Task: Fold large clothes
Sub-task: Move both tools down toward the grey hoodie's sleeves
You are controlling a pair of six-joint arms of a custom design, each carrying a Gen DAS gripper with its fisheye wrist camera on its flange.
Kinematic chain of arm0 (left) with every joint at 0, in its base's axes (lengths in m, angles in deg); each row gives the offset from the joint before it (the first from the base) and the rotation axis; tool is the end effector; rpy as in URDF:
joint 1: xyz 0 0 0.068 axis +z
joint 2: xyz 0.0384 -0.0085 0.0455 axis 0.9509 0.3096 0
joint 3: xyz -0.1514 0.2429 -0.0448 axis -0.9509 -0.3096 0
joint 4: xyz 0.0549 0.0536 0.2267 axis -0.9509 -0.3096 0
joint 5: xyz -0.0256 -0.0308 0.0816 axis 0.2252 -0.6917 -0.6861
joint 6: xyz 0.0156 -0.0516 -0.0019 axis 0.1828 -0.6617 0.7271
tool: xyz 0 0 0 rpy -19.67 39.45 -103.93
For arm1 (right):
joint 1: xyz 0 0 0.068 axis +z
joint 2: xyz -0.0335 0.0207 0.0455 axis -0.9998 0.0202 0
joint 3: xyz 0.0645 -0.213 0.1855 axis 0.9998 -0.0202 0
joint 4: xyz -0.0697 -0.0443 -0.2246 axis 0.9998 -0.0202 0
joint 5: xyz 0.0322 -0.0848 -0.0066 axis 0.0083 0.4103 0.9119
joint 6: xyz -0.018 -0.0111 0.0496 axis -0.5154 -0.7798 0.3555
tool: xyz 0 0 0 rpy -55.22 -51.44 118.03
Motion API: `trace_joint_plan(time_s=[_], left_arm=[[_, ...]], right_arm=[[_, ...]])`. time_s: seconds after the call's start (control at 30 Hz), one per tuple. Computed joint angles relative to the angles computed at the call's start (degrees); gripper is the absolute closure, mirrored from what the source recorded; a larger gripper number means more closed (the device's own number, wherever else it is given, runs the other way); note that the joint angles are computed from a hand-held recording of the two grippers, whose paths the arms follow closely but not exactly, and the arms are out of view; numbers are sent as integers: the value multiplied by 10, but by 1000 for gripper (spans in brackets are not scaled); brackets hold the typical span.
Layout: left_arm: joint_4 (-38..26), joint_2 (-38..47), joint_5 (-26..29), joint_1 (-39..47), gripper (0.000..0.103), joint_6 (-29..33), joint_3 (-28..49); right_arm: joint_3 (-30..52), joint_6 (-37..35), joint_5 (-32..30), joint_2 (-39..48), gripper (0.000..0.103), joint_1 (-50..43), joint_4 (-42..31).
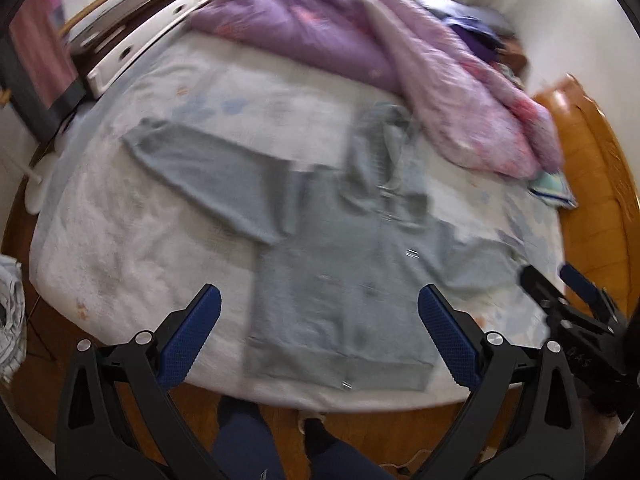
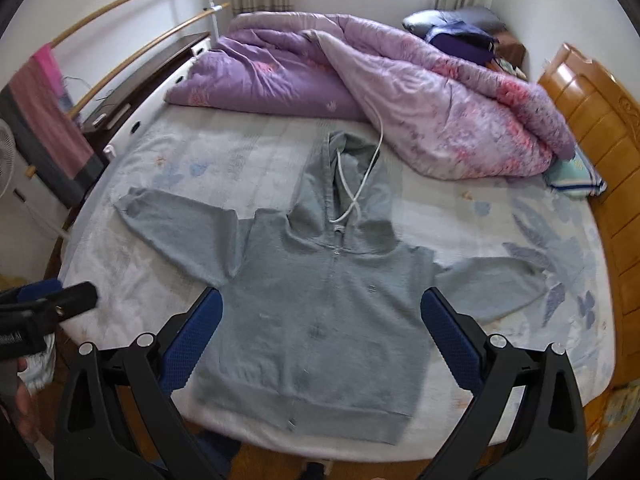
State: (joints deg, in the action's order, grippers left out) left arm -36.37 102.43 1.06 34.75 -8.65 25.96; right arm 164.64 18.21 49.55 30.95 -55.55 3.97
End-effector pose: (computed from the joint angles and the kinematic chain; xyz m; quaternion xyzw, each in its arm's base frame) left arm 0.2320 -0.1784 0.3803 0.0429 0.9772 -0.1383 0.1552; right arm 0.1492 0.0837 0.4049 0.0805 0.9622 -0.0170 0.2597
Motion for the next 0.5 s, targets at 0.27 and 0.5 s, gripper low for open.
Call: trace_joint_plan(time_s=[0.27,0.5], left_arm=[[158,94,125,336,5,248,-177],[191,331,109,453,5,251,-20]], right_arm=[[-133,68,-171,170,75,-56,248],[-155,83,-247,302,82,-47,363]])
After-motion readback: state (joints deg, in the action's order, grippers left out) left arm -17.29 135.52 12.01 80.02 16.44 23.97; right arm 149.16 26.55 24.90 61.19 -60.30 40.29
